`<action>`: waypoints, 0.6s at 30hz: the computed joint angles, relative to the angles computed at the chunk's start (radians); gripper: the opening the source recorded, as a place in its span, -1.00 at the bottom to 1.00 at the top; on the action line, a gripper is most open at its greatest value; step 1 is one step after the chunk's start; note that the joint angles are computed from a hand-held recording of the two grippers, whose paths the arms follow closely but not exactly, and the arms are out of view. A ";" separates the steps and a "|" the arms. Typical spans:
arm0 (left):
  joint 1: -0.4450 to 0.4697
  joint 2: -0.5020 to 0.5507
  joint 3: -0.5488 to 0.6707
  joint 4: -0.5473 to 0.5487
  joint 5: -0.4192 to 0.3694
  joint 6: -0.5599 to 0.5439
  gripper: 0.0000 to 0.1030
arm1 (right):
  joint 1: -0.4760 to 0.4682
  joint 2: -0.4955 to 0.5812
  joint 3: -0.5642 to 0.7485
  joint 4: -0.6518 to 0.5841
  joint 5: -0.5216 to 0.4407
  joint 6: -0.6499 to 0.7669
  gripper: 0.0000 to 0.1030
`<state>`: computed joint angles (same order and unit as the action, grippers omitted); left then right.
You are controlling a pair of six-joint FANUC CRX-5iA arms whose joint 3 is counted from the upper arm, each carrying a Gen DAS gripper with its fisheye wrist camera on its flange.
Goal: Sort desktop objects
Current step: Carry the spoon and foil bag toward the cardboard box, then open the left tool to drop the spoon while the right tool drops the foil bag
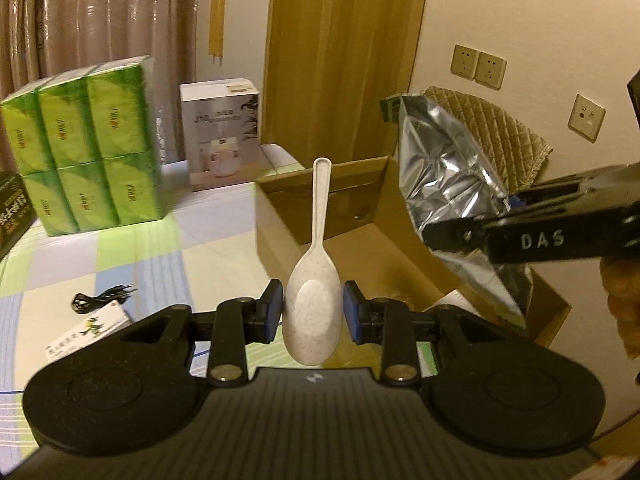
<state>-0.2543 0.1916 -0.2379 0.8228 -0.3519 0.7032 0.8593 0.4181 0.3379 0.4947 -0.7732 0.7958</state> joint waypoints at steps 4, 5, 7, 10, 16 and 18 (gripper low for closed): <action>-0.023 0.020 0.016 0.006 0.010 0.012 -0.47 | -0.014 -0.004 -0.009 -0.002 -0.002 0.000 -0.24; -0.029 0.027 0.023 0.008 0.011 0.015 -0.47 | -0.017 -0.004 -0.009 -0.002 -0.003 0.001 -0.24; -0.035 0.038 0.032 0.016 0.009 0.013 -0.47 | -0.024 -0.005 -0.012 -0.002 -0.001 0.001 -0.24; -0.044 0.059 0.056 -0.002 0.014 0.030 -0.47 | -0.034 0.000 -0.006 -0.004 -0.003 0.008 -0.24; -0.053 0.106 0.118 -0.084 0.003 0.120 -0.47 | -0.048 0.015 0.008 -0.012 -0.006 0.017 -0.24; -0.055 0.119 0.139 -0.117 -0.004 0.147 -0.47 | -0.053 0.021 0.013 -0.016 -0.007 0.024 -0.24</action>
<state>-0.3097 0.3110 -0.0990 0.7057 -0.3561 0.8506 0.8067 0.4393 0.3510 0.4786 -0.7804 0.8193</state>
